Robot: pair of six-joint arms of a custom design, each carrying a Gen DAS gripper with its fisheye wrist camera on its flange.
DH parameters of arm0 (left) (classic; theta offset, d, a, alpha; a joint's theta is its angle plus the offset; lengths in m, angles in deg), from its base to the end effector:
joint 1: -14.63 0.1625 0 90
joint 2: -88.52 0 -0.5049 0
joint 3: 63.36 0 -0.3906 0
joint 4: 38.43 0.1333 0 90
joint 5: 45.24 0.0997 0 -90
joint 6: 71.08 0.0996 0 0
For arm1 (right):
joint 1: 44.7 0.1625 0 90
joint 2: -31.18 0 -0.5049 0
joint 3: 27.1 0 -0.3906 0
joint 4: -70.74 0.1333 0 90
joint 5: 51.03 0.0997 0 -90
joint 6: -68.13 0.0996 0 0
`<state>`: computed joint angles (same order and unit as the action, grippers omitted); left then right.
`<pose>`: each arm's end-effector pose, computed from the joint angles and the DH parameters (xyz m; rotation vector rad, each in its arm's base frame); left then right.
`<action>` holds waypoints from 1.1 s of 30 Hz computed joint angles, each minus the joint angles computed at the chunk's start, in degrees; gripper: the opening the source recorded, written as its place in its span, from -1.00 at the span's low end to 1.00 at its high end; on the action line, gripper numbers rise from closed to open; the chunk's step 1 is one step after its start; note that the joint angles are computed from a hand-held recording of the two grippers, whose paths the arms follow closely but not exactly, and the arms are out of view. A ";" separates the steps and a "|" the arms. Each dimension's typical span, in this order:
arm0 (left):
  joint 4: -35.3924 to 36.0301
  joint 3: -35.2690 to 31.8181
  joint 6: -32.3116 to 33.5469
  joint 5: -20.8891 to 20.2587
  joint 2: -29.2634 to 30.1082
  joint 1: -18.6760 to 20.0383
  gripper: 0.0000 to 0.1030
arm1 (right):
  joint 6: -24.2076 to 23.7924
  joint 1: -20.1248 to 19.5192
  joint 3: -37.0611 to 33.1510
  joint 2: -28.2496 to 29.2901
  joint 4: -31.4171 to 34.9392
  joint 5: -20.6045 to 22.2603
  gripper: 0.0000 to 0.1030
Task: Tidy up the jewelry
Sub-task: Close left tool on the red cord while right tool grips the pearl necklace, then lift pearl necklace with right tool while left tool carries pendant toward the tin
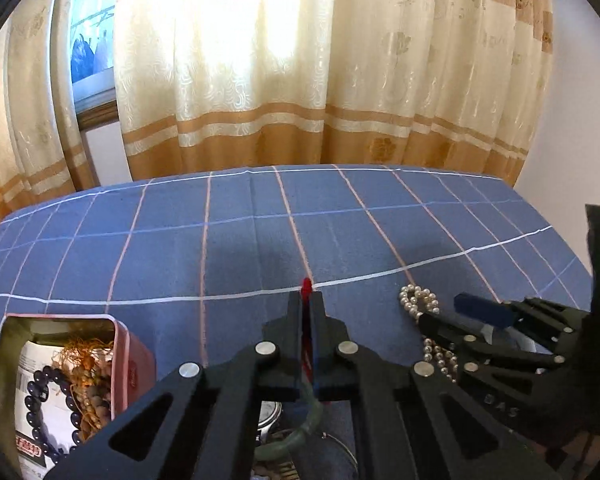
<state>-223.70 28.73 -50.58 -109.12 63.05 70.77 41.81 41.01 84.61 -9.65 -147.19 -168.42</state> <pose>-0.2659 -0.7142 -0.0096 1.0722 2.4323 -0.7446 0.0395 -0.6432 0.1591 0.1368 -2.2556 1.0303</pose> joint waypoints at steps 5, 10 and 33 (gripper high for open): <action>-3.10 0.27 1.35 -0.95 -0.13 0.16 -0.96 | 0.82 -0.15 -0.18 -0.09 1.54 -0.13 -0.14; -5.89 1.13 3.42 -1.77 0.02 -0.19 -0.96 | 1.26 -0.06 -0.33 -0.19 2.67 -0.41 -0.17; -8.33 2.28 3.87 -3.05 -0.18 0.32 -0.96 | -5.21 1.42 0.14 1.70 -6.23 0.96 -0.83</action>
